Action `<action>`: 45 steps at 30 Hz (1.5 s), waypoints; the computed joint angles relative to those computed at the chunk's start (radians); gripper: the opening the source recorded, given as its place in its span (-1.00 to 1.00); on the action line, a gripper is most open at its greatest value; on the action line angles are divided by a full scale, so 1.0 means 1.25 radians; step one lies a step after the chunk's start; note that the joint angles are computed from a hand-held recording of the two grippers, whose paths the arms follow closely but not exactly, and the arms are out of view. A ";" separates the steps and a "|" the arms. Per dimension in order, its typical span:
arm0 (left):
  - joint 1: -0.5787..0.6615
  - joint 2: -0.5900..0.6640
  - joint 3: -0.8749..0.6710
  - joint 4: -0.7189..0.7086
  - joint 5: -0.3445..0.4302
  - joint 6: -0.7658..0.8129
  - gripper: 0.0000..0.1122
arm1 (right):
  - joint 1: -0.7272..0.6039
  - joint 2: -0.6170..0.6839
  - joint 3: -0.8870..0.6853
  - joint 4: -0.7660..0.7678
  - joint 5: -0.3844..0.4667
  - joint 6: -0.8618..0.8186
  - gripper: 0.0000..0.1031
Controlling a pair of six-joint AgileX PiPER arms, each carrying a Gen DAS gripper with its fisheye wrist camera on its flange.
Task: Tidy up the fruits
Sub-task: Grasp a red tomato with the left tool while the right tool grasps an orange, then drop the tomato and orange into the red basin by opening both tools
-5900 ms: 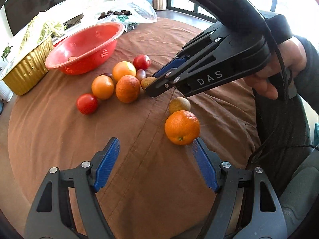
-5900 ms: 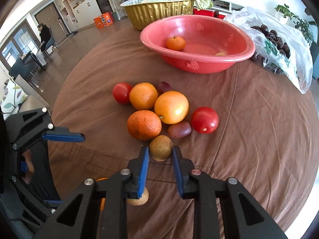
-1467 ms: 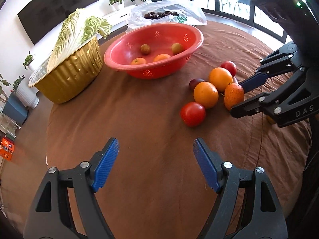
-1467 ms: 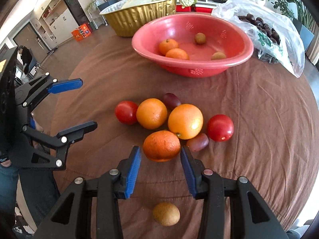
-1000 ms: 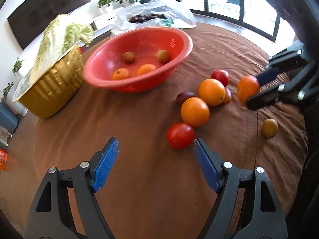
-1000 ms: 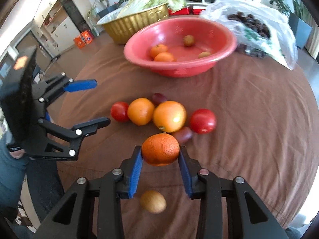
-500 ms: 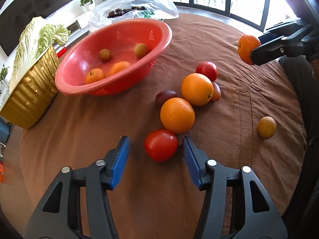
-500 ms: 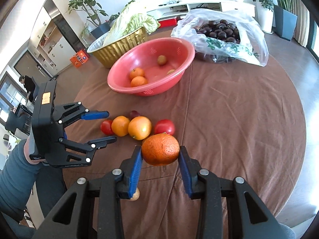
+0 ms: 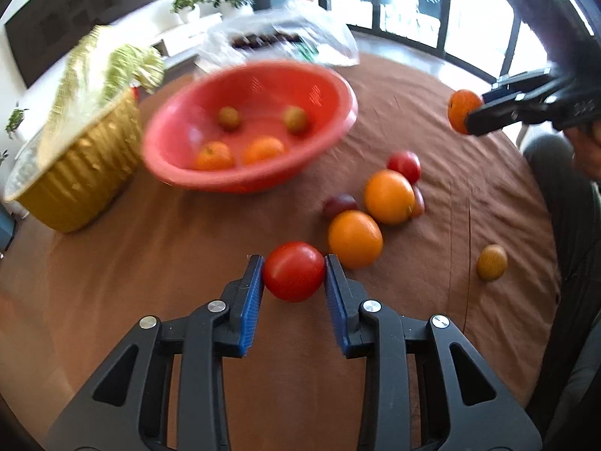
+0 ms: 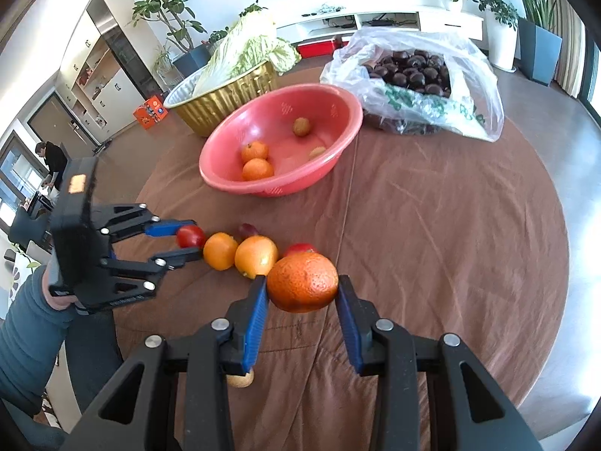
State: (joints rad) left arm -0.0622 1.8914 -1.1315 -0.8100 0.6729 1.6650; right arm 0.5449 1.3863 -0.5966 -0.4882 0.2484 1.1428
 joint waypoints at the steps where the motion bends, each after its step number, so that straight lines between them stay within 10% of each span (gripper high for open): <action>1: 0.003 -0.005 -0.010 -0.001 0.004 -0.007 -0.46 | -0.013 -0.004 -0.006 0.019 0.007 -0.030 -0.24; 17: -0.126 0.150 -0.333 0.189 -0.037 -0.409 -0.46 | -0.154 0.231 -0.351 0.235 0.105 -0.470 -0.24; 33: -0.162 0.220 -0.356 0.251 -0.084 -0.441 -0.43 | -0.177 0.457 -0.565 0.334 0.182 -0.642 -0.24; 38: -0.153 0.193 -0.323 0.190 -0.101 -0.384 0.24 | -0.184 0.463 -0.572 0.365 0.181 -0.658 -0.22; 45: -0.137 0.126 -0.241 0.165 -0.139 -0.337 0.28 | -0.190 0.415 -0.532 0.360 0.169 -0.642 0.01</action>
State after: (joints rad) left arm -0.2338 2.0487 -1.4322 -0.6044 0.4997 1.2433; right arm 0.3069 1.9056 -1.2616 -0.0388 0.4597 0.3399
